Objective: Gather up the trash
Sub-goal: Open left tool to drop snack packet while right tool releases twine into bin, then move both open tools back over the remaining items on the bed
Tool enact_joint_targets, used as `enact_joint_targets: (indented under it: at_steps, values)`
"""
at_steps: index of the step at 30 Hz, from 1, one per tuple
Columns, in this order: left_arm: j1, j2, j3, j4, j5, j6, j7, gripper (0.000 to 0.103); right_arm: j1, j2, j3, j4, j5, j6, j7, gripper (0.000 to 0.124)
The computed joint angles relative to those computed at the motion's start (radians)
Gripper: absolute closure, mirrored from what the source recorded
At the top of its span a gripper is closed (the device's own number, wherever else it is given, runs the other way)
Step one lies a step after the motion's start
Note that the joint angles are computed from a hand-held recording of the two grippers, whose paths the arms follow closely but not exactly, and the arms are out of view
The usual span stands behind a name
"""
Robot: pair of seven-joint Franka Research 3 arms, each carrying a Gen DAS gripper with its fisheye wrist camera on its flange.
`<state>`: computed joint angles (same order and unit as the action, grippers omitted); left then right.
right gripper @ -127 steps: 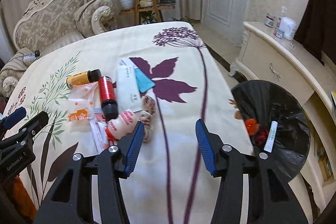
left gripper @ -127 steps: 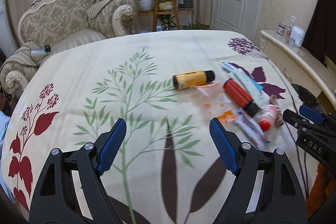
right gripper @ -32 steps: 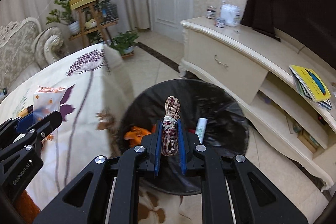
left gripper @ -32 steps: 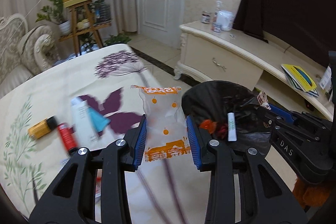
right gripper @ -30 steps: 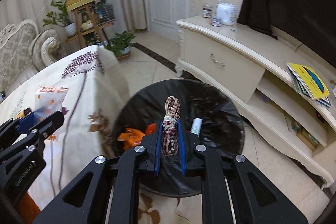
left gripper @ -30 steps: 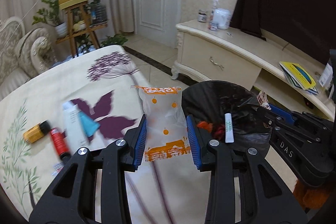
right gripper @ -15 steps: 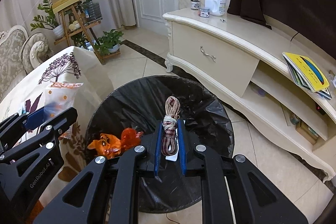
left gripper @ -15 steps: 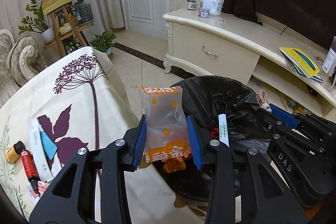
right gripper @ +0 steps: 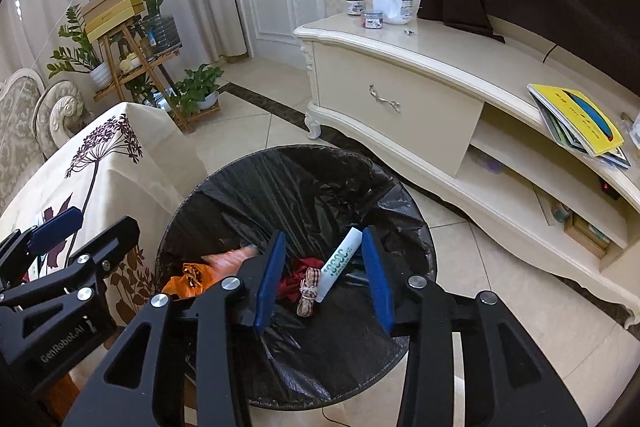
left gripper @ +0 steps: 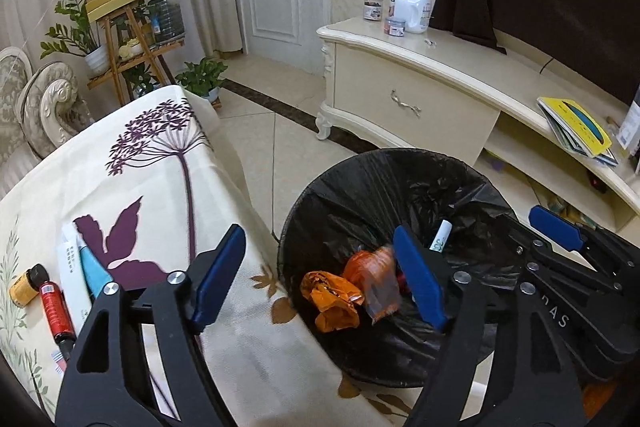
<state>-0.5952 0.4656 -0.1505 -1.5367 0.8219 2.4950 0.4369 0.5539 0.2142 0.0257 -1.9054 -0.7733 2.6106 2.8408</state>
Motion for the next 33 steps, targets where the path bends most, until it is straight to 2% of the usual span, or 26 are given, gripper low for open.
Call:
enact_joint_targets:
  at_steps: [8,17,26,33]
  values:
    - [0.023,-0.135,-0.011,-0.154,0.027,-0.018,-0.082,0.024,0.011,-0.012,0.017,-0.002,0.004,0.007,-0.003,0.075]
    - [0.106,-0.336,-0.074,-0.378,0.052,-0.069,-0.191,0.024,0.059,0.017,0.042,0.042,0.047,0.034,-0.073,0.075]
    - [0.211,-0.56,-0.137,-0.612,0.022,-0.148,-0.266,0.024,0.145,0.103,0.044,0.169,0.117,0.038,-0.204,0.075]
    - [0.277,-0.707,-0.157,-0.765,-0.04,-0.179,-0.292,0.024,0.214,0.201,0.034,0.306,0.213,0.025,-0.337,0.075]
